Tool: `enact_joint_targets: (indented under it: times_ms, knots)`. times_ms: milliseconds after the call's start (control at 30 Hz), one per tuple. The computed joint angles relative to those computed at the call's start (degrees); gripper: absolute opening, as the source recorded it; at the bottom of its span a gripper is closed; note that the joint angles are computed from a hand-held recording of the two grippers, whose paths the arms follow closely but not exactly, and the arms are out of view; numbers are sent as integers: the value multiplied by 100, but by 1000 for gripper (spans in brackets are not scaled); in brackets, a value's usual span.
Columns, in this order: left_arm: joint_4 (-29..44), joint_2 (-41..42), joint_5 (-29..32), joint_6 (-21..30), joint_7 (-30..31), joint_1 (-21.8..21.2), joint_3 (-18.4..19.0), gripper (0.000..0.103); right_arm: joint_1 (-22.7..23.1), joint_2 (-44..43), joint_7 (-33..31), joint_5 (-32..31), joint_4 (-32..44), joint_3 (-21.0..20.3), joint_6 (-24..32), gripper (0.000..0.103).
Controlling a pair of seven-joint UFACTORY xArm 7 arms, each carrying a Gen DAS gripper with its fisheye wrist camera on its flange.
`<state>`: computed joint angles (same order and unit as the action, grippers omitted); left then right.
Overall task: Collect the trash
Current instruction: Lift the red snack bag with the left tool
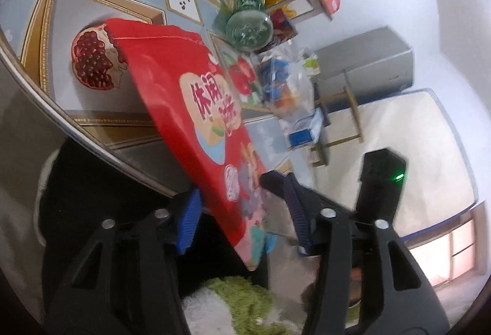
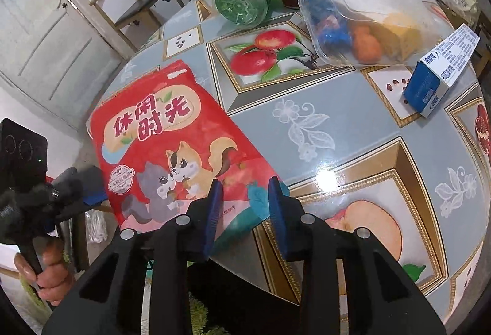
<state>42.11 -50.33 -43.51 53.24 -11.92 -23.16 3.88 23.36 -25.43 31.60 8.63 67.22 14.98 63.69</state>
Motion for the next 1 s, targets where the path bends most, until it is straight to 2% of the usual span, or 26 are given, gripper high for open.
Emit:
enact_joint_targets:
  times_ms: [167,233,333,567,1000]
  knots:
    - [354,264,795,299,-179,259,-342,25,9,-37,-13,38,-38,-27,-16,30]
    - [484,385,1101,460,-216,331,-435,23,11,-61,-15,66,-52,-40,-3,29]
    - [536,432,1206,524,-170,315,-432,18,16,-130,-13,125,-95,-64,29,28]
    - [730,526,1450,631,26,298,-503,12,21,-313,5,293,-230,-108,52,27]
    - [1132,800,2040,1153,56,416,-770,12,30,-503,-76,584,-412,-223,-119,28]
